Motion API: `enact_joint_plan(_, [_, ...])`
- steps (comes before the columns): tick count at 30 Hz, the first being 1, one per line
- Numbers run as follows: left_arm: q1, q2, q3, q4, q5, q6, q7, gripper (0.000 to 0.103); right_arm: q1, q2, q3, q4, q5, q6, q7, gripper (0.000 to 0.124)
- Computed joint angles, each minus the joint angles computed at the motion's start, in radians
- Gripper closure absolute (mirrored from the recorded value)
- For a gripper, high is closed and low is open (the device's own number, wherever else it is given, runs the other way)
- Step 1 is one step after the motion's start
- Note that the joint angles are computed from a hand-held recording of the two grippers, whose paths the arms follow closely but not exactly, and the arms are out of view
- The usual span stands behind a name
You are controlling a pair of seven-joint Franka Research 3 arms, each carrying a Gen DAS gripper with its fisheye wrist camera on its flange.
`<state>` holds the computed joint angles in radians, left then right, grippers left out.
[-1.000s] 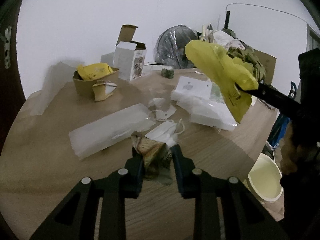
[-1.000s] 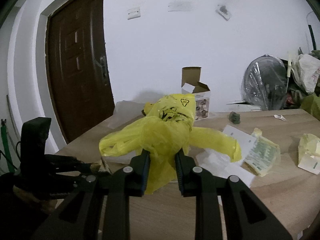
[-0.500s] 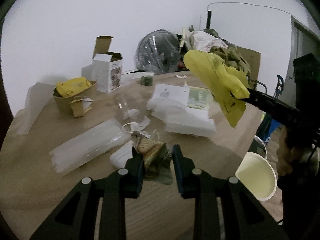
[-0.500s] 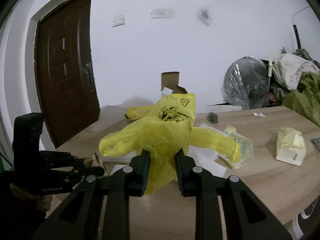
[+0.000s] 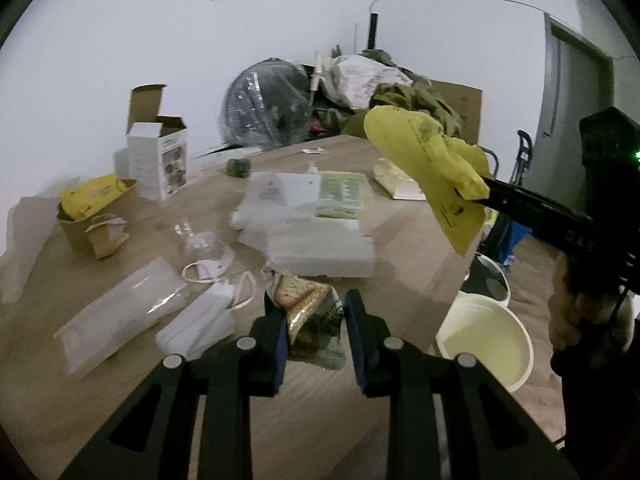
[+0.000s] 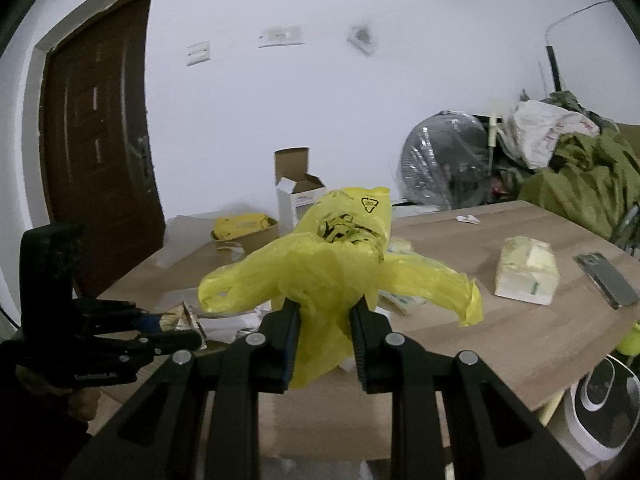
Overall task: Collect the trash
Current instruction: 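Carry the yellow bag and snack wrapper over the cream bucket with both tools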
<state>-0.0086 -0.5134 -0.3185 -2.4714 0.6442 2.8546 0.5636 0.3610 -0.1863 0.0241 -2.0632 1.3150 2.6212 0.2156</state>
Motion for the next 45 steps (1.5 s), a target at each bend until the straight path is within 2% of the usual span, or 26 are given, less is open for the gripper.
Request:
enact_joint_plan(15, [-0.062, 0.140, 0.014, 0.095, -0.015, 0.082, 0.116, 0.077, -0.016, -0.118, -0.042, -0.135, -0.015, 0.123, 0.041, 0.102])
enact_joint_plan(25, [-0.101, 0.235, 0.015, 0.170, -0.025, 0.116, 0.181, 0.077, -0.024, -0.182, -0.077, -0.222, -0.084, 0.191, 0.119, 0.102])
enact_joint_plan(39, [-0.212, 0.410, 0.053, 0.316, -0.121, 0.125, 0.358, 0.077, -0.063, -0.255, -0.129, -0.373, -0.302, 0.239, 0.299, 0.102])
enact_joint_plan(45, [-0.261, 0.498, 0.062, 0.398, -0.241, 0.111, 0.496, 0.077, -0.100, -0.250, -0.142, -0.408, -0.412, 0.217, 0.390, 0.095])
